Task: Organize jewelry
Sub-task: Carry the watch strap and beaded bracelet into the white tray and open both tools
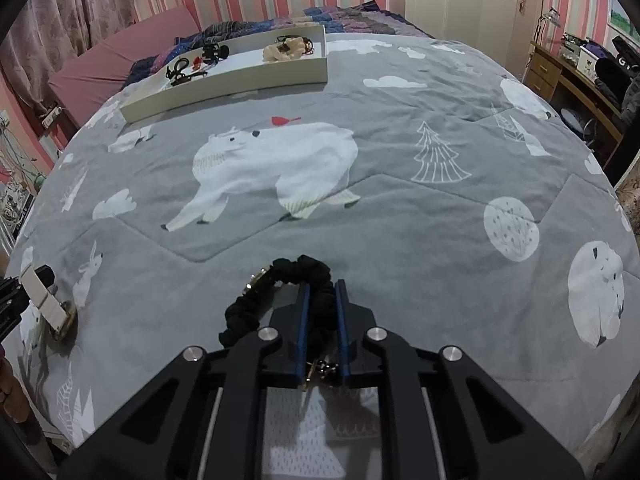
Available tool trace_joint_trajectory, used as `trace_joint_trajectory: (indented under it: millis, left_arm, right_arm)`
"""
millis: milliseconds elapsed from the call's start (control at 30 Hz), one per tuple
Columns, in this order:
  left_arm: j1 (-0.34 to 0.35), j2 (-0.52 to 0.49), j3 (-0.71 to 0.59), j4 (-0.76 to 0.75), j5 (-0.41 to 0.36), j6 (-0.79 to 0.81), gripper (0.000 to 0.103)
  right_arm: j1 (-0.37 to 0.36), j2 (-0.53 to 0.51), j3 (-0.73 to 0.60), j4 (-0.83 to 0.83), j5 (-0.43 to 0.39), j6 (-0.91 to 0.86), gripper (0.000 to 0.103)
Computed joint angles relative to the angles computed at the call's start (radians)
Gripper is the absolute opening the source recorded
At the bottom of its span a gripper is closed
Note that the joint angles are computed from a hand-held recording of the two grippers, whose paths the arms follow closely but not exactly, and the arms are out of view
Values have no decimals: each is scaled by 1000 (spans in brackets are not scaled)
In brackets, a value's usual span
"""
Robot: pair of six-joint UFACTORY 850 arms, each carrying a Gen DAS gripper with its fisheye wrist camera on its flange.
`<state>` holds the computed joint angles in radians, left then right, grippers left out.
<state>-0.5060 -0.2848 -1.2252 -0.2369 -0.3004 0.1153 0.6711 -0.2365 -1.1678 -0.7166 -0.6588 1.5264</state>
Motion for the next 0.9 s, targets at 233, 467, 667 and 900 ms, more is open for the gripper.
trace_joint_trajectory:
  millis: [233,467,667,900]
  left_arm:
    - [-8,-7,-41,57,10,-49,4]
    - [-8,-33,-90,175,-3,-167,4]
    - [-6,-67,-146,313,-23,-303,4]
    - [1,-122,-237,411,-63,-387,4]
  right_arm:
    - [-21,-9,-26,-14,16,-14,12]
    - [-40,-27,-66,-27,16,-50,12]
    - [-62,-51,-104,-34,20,-74,12]
    - [-84,-87,-167,-47,11,-111,12]
